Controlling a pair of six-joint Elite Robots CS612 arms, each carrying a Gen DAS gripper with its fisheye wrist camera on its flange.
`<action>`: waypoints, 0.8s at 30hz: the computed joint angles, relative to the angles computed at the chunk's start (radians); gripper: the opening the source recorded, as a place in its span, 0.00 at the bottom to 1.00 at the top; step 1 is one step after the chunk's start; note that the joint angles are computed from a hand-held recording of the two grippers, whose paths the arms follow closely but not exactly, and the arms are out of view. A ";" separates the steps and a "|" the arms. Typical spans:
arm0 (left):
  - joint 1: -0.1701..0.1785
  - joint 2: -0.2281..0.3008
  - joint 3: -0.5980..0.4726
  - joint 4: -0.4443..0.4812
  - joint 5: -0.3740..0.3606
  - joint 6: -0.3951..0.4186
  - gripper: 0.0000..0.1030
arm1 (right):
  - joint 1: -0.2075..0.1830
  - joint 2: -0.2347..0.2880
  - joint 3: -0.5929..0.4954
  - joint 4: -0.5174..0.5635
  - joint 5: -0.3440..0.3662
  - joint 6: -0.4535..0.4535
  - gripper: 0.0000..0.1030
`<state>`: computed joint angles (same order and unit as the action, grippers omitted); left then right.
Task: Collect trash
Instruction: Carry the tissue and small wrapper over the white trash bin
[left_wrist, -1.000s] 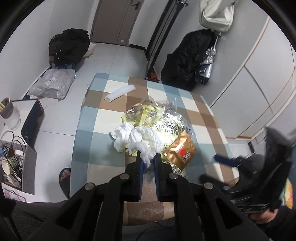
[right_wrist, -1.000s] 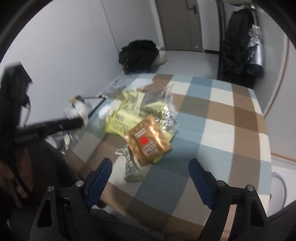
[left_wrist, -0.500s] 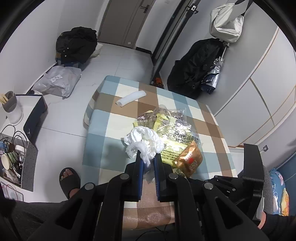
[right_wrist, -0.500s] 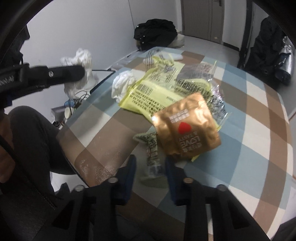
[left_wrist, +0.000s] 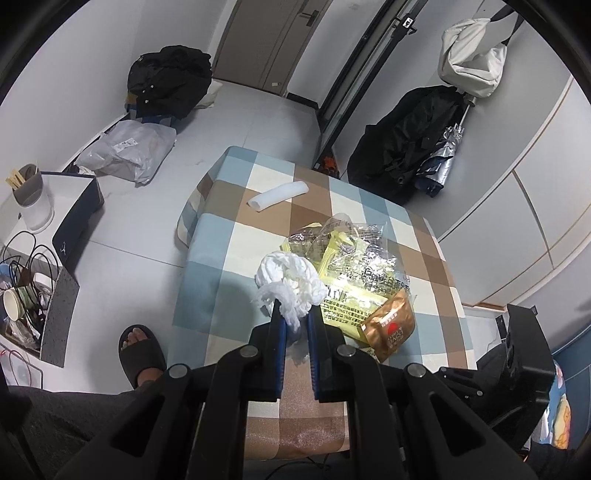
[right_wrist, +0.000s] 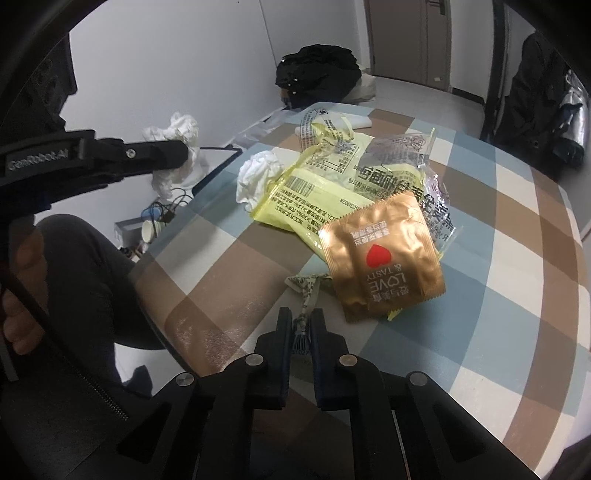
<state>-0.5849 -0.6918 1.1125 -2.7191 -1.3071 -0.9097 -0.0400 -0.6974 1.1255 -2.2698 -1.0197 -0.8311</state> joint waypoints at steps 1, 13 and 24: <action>-0.001 0.000 -0.001 0.001 0.007 0.000 0.07 | -0.001 0.001 -0.003 0.012 0.007 0.001 0.08; -0.012 -0.008 -0.018 0.090 0.065 -0.016 0.07 | -0.027 0.005 -0.046 0.176 0.163 -0.030 0.08; -0.032 0.038 -0.173 0.122 0.049 0.092 0.07 | -0.085 -0.022 -0.045 0.050 0.300 0.062 0.08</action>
